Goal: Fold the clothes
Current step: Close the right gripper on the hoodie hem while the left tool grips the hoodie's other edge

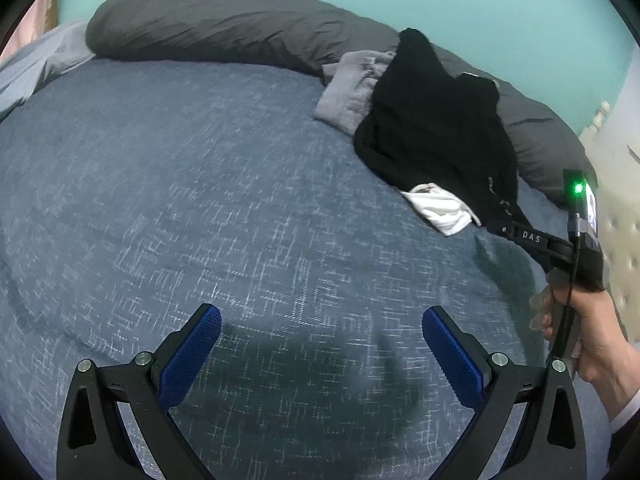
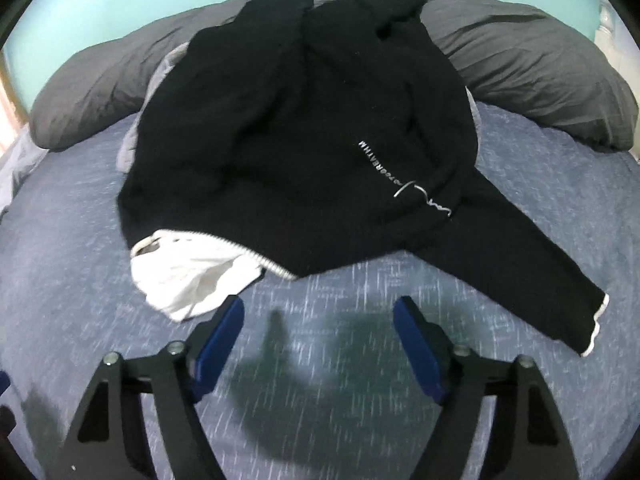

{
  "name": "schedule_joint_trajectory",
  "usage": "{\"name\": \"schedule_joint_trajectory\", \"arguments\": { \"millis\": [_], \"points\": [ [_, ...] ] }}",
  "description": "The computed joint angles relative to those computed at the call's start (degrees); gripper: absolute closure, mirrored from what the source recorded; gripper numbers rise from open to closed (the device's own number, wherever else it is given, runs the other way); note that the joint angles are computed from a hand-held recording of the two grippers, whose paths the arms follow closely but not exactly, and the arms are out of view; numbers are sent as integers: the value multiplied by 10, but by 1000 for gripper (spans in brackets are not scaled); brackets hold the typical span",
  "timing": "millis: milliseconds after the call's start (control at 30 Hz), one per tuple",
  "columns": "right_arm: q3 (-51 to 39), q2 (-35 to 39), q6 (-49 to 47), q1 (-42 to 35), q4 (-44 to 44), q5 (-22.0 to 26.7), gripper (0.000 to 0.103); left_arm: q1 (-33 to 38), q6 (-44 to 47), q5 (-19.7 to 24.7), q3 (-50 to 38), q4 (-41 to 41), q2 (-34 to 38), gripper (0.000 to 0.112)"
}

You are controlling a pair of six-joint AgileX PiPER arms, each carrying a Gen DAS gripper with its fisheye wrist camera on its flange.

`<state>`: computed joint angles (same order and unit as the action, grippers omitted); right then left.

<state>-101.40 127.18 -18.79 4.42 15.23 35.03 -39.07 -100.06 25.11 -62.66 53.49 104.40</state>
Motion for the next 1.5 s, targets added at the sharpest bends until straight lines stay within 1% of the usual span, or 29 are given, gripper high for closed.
{"name": "schedule_joint_trajectory", "arguments": {
  "millis": [67,200,267,300,333,367,400,433,500,533,600,700,867,1067,1200,1333,1500],
  "points": [
    [-26,16,22,5,-14,10,32,1,-6,-7,3,12,1,10],
    [-74,47,28,5,17,29,32,2,-26,-13,14,34,-2,10],
    [-91,61,41,8,6,35,32,3,-34,-16,20,41,-5,10],
    [-98,67,46,9,1,37,35,2,-38,-17,23,45,-7,10],
    [-104,72,41,7,12,42,46,2,-41,-18,26,49,-10,10],
    [-111,77,35,3,25,48,53,1,-43,-18,27,52,-11,10],
    [-110,78,34,2,28,44,59,-1,-42,-17,29,53,-14,10],
    [-107,77,33,1,29,39,70,-3,-43,-16,31,56,-17,10],
    [-95,70,1,-11,73,29,86,-8,-47,-12,34,64,-21,10],
    [-85,63,-16,-14,90,21,90,-11,-49,-8,35,67,-24,10],
    [-63,47,-49,-17,108,2,94,-12,-48,-9,37,64,-26,10],
    [-47,31,-71,-15,114,-6,96,-16,-41,-7,36,54,-26,10],
    [29,-22,-170,-31,195,-41,96,-26,-17,5,35,24,-37,10],
    [146,-119,-300,-54,302,-63,97,-54,6,51,47,-3,-82,10],
    [214,-187,-395,-73,388,-53,97,-71,18,78,59,-25,-116,10],
    [266,-250,-446,-89,424,-32,98,-90,35,110,63,-47,-145,10],
    [333,-329,-508,-112,471,4,98,-129,23,157,77,-52,-193,10]
  ]
}}
